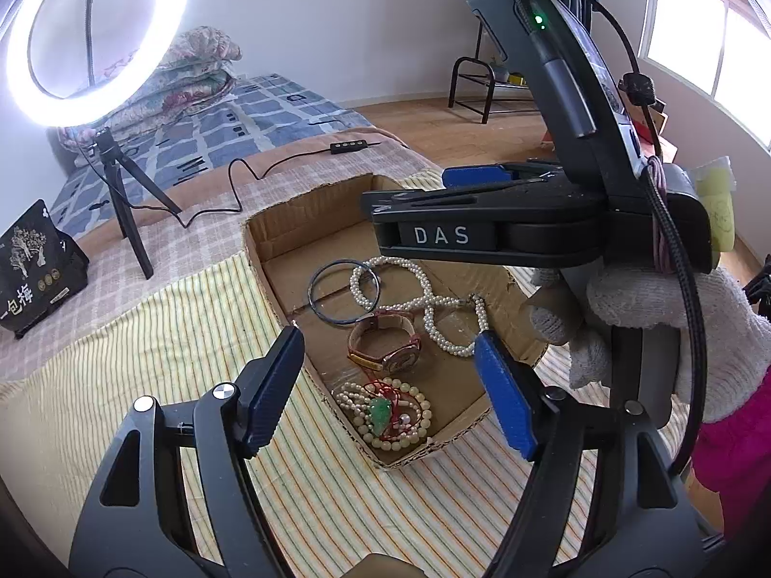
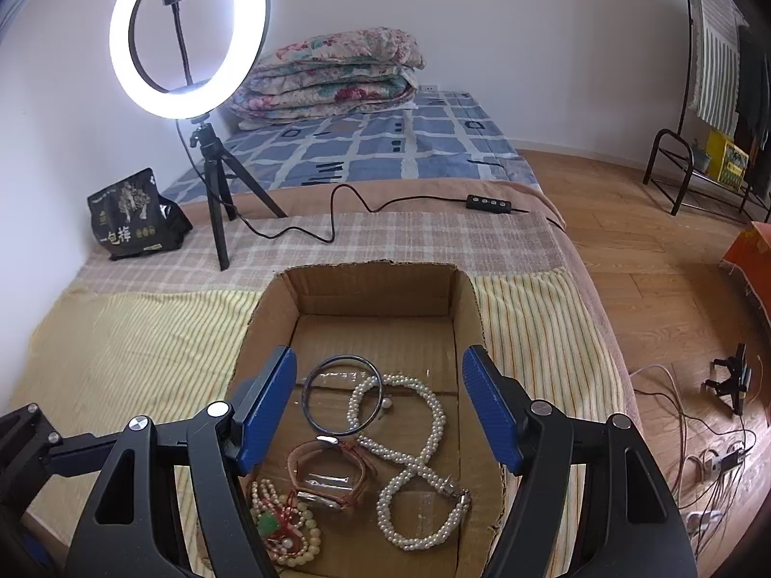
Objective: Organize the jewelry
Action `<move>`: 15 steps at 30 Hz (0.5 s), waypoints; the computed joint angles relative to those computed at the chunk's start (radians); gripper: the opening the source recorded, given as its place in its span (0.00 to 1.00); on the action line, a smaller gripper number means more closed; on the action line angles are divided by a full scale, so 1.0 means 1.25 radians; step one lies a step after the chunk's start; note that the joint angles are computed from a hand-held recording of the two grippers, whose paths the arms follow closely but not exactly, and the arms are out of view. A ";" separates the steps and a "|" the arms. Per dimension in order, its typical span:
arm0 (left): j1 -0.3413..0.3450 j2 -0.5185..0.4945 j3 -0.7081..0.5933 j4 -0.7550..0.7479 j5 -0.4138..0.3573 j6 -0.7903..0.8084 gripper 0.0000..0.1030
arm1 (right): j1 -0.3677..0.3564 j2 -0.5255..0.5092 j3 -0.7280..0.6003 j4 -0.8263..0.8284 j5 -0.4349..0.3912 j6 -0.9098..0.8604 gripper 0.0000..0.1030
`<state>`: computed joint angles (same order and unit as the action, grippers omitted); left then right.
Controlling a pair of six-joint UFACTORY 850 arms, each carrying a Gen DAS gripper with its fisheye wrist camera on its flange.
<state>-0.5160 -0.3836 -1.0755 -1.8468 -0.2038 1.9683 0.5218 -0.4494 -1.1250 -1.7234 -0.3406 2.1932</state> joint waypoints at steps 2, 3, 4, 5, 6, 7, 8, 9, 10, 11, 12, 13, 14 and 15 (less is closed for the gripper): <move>0.001 0.007 0.006 -0.025 0.000 0.025 0.74 | 0.004 0.003 0.000 0.009 -0.006 -0.008 0.69; 0.002 0.011 0.008 -0.029 0.000 0.030 0.74 | 0.006 0.005 -0.001 0.014 -0.008 -0.013 0.69; 0.002 0.013 0.011 -0.037 -0.001 0.038 0.75 | 0.008 0.008 0.000 0.018 -0.010 -0.017 0.69; 0.003 0.018 0.014 -0.045 -0.002 0.047 0.75 | 0.011 0.010 0.000 0.022 -0.012 -0.020 0.69; 0.004 0.020 0.017 -0.052 -0.003 0.055 0.75 | 0.013 0.013 0.000 0.027 -0.016 -0.025 0.69; 0.006 0.023 0.018 -0.058 -0.005 0.061 0.75 | 0.016 0.015 0.000 0.036 -0.019 -0.033 0.69; 0.008 0.028 0.022 -0.064 -0.007 0.068 0.75 | 0.019 0.017 -0.001 0.041 -0.022 -0.039 0.69; 0.009 0.032 0.026 -0.073 -0.009 0.077 0.75 | 0.021 0.020 -0.001 0.046 -0.026 -0.043 0.69; 0.010 0.036 0.029 -0.085 -0.009 0.089 0.75 | 0.024 0.023 -0.001 0.054 -0.029 -0.052 0.69; 0.012 0.042 0.034 -0.096 -0.012 0.099 0.75 | 0.028 0.026 -0.001 0.062 -0.033 -0.059 0.69; 0.014 0.047 0.037 -0.099 -0.014 0.101 0.75 | 0.030 0.028 -0.002 0.068 -0.036 -0.066 0.69; 0.015 0.051 0.040 -0.103 -0.015 0.104 0.75 | 0.033 0.030 -0.003 0.079 -0.042 -0.077 0.69; 0.019 0.058 0.045 -0.109 -0.020 0.109 0.75 | 0.036 0.031 -0.004 0.086 -0.047 -0.084 0.69; 0.020 0.064 0.049 -0.114 -0.022 0.114 0.75 | 0.039 0.033 -0.005 0.093 -0.051 -0.091 0.69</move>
<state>-0.4909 -0.3040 -1.0142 -1.9897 -0.2310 2.1105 0.5704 -0.4085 -1.1318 -1.6066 -0.4049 2.0799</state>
